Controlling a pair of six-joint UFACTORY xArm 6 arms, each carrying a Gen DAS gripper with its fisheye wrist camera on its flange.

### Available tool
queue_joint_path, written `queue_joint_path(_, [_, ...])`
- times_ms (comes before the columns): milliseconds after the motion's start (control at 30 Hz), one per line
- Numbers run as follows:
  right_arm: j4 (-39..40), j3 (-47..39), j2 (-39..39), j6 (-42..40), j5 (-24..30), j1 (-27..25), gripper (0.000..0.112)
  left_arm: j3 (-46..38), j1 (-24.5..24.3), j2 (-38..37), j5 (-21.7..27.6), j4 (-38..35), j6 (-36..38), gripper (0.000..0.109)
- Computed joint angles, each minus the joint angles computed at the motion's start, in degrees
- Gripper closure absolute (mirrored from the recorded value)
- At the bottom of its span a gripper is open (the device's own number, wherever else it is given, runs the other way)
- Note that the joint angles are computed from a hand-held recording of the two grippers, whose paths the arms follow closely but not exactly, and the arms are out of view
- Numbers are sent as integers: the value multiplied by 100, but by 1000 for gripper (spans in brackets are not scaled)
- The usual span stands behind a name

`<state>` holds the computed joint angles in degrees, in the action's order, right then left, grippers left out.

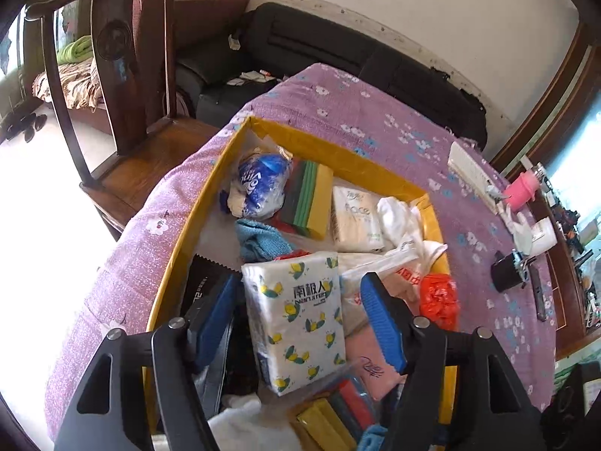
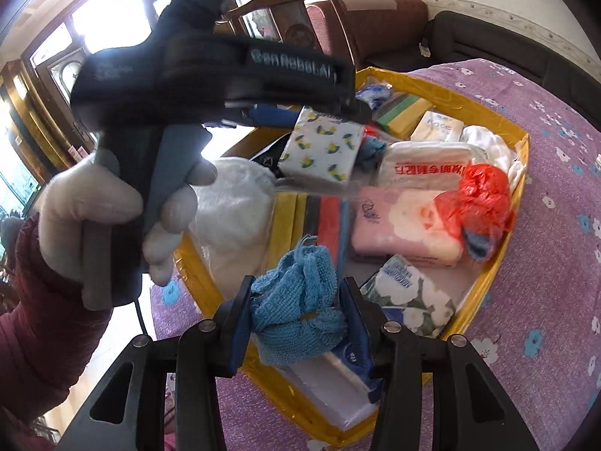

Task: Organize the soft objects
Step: 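Lower the tissue pack into the tray with the left gripper while the right lowers the knitted cloth, then open both grippers and lift them away from the tray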

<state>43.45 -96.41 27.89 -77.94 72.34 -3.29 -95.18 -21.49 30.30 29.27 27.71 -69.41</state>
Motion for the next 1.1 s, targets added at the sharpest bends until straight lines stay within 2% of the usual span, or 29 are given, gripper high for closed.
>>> queue_joint_path(167, [31, 696, -394, -349, -645, 184, 60, 427, -119, -465, -92, 1109, -1088, 32])
queue_joint_path(300, [117, 1222, -751, -746, -1118, 308, 50, 619, -343, -834, 402, 2319, -2134, 23])
queue_joint_path(333, [161, 1225, -776, -762, -1085, 290, 47, 649, -435, -918, 641, 2611, -2374, 21])
queue_joint_path(400, [336, 1154, -809, -727, -844, 162, 31, 680, -614, -1035, 1097, 3017, -2710, 20])
queue_joint_path(500, [673, 1200, -956, -845, -771, -73, 27, 422, -1081, -986, 2411, 3595, -2940, 18])
queue_joint_path(567, [855, 1279, -1068, -910, -837, -224, 27, 123, -1496, -820, 3508, 4047, -3068, 10])
queue_joint_path(600, [921, 1309, -1109, -915, -853, -292, 26, 15, -1616, -757, 3826, 4168, -3115, 6])
queue_joint_path(667, [1044, 1366, -1171, -918, -890, -454, 26, -195, -1950, -624, 4502, 4474, -3305, 6])
queue_joint_path(733, [1126, 1359, -1157, -899, -967, -580, 25, -278, -2168, -555, 4766, 4729, -3469, 6])
queue_joint_path(833, [1168, 1322, -1115, -834, -969, -776, 25, -955, -2372, -71, 5245, 4557, -3179, 6])
queue_joint_path(900, [1214, 1387, -1165, -840, -924, -919, 25, -1375, -2425, 231, 5343, 4345, -2926, 6])
queue_joint_path(1033, [1363, 1470, -1247, -927, -849, -1175, 25, -1586, -2407, 406, 4947, 3836, -3086, 6])
queue_joint_path(1100, [1445, 1479, -1260, -1008, -860, -1293, 25, -1740, -2423, 515, 4909, 3641, -3116, 6])
